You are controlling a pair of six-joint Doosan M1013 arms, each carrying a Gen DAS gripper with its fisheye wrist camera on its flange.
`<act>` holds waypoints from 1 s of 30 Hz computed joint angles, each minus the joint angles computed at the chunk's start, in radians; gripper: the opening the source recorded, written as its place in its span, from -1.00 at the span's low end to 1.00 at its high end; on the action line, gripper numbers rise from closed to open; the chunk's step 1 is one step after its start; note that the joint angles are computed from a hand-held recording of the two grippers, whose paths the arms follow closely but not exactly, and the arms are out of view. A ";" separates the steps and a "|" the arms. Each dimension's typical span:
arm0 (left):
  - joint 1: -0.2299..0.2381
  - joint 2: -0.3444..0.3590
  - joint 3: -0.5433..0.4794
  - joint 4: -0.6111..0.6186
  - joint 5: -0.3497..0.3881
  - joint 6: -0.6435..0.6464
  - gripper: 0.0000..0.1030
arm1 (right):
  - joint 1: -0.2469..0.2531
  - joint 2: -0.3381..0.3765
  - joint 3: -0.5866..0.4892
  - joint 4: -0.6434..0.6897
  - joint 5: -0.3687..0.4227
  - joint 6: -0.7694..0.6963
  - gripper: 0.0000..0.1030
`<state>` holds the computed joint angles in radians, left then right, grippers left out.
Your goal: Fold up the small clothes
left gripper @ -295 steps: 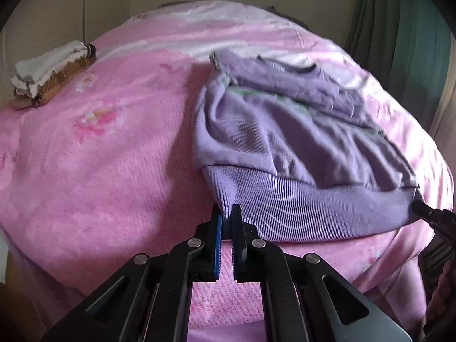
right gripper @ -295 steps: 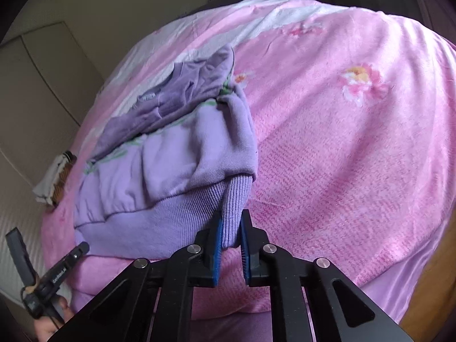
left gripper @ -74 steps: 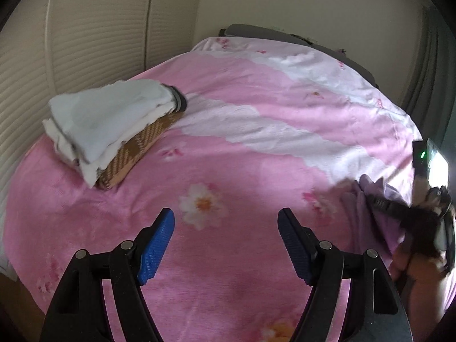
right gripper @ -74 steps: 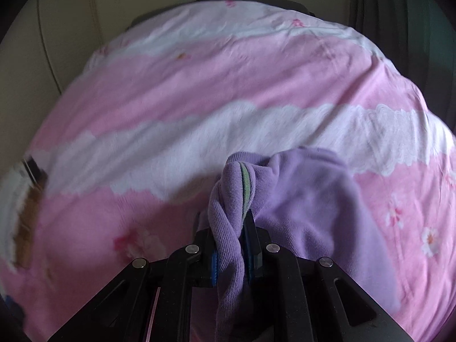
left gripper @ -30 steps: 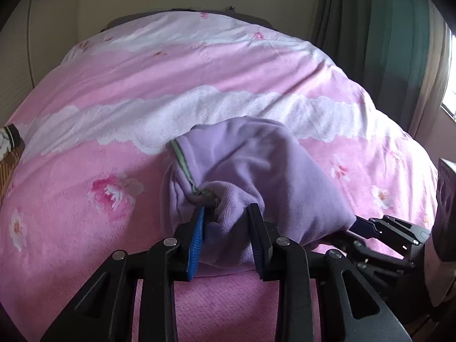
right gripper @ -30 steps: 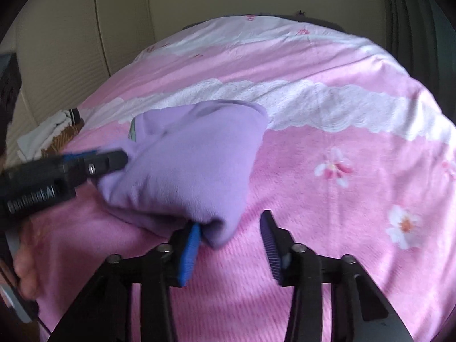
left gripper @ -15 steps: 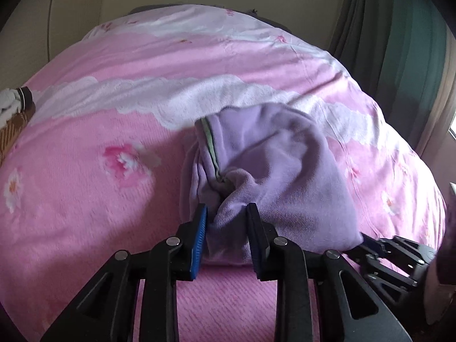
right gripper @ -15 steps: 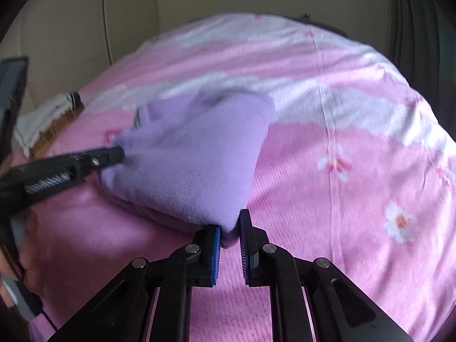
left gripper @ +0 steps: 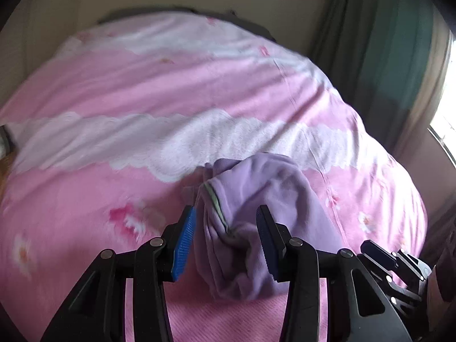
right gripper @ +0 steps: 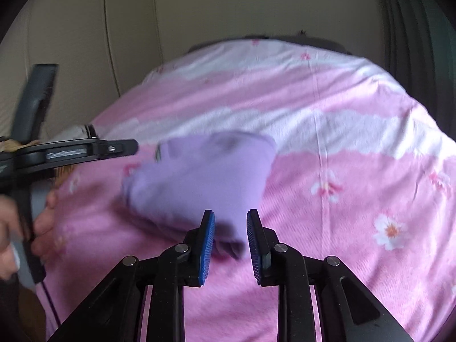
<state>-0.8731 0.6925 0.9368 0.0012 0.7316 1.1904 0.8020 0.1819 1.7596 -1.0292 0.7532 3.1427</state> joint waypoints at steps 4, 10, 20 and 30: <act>0.043 0.102 -0.169 -0.196 0.192 0.176 -0.29 | 0.009 0.031 -0.048 -0.030 -0.012 0.020 -0.53; 0.068 0.148 -0.217 -0.305 0.234 0.241 -0.64 | 0.006 0.064 -0.079 -0.038 -0.011 0.056 -0.53; 0.087 0.190 -0.323 -0.313 0.237 0.277 -0.73 | -0.007 0.074 -0.079 -0.022 0.016 0.057 -0.53; 0.069 0.168 -0.266 -0.228 0.210 0.235 -0.48 | -0.010 0.092 -0.102 0.024 0.023 -0.037 -0.47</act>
<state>-0.8040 0.8601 0.6711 -0.2265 0.9412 1.4250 0.7924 0.2739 1.6576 -1.0050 0.7766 3.1053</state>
